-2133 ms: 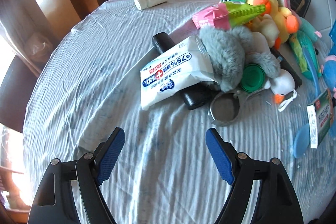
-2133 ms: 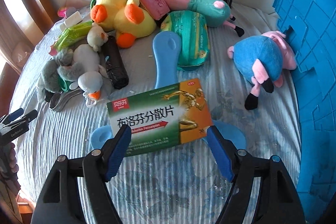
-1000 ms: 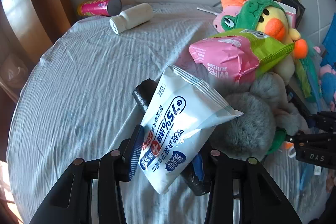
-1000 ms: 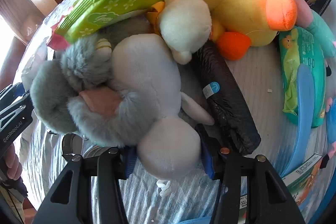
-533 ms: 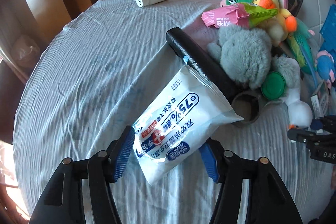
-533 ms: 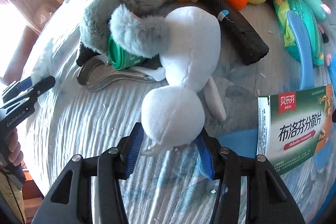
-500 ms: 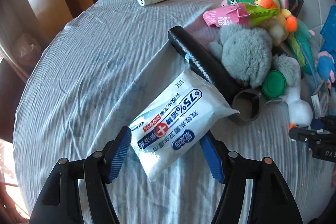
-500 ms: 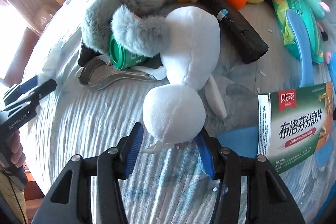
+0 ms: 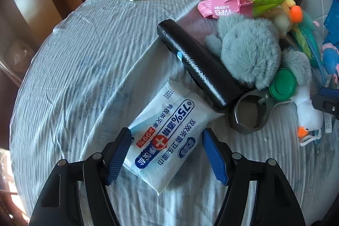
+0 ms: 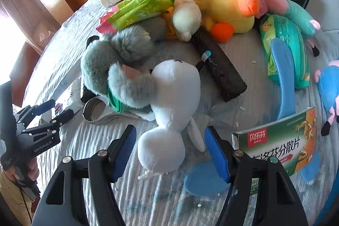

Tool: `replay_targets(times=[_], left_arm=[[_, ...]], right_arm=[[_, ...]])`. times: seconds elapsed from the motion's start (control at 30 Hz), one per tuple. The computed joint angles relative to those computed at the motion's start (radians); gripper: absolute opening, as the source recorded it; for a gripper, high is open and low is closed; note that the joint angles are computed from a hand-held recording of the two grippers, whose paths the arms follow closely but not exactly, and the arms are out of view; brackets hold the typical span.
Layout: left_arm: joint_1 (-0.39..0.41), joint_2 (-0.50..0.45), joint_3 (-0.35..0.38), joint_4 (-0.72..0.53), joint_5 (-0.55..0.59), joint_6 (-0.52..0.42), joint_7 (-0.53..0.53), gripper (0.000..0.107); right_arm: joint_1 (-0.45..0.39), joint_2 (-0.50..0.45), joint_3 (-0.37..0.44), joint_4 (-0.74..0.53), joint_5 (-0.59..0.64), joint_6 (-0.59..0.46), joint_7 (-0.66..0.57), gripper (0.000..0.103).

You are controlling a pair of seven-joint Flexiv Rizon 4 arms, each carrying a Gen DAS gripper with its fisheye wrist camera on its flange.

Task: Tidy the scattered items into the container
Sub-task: 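Grasp the white wipes packet with the left tool while the right tool grasps the grey-white plush, then carry the wipes packet and grey-white plush over the blue crate with both tools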

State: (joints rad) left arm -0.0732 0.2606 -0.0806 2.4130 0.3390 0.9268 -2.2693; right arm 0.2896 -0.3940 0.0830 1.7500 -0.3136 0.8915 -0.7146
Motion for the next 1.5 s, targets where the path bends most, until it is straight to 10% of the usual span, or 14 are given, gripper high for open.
replay_targets(times=[0.23, 0.47, 0.63, 1.5], left_arm=[[0.021, -0.045, -0.026, -0.054, 0.083, 0.001, -0.056, 0.047], [0.012, -0.089, 0.001, -0.085, 0.115, -0.012, -0.065, 0.066], [0.01, -0.076, 0.018, -0.066, 0.105, 0.012, -0.077, 0.054], [-0.055, 0.103, -0.2, -0.241, 0.162, -0.105, -0.212, 0.05]], right_arm=[[-0.025, -0.065, -0.003, -0.053, 0.032, -0.009, -0.047, 0.059], [-0.021, -0.089, -0.007, -0.065, 0.043, -0.013, -0.065, 0.057], [-0.014, -0.072, -0.012, -0.051, 0.034, -0.009, -0.054, 0.054], [-0.011, 0.297, 0.008, 0.186, -0.355, -0.016, 0.225, 0.054]])
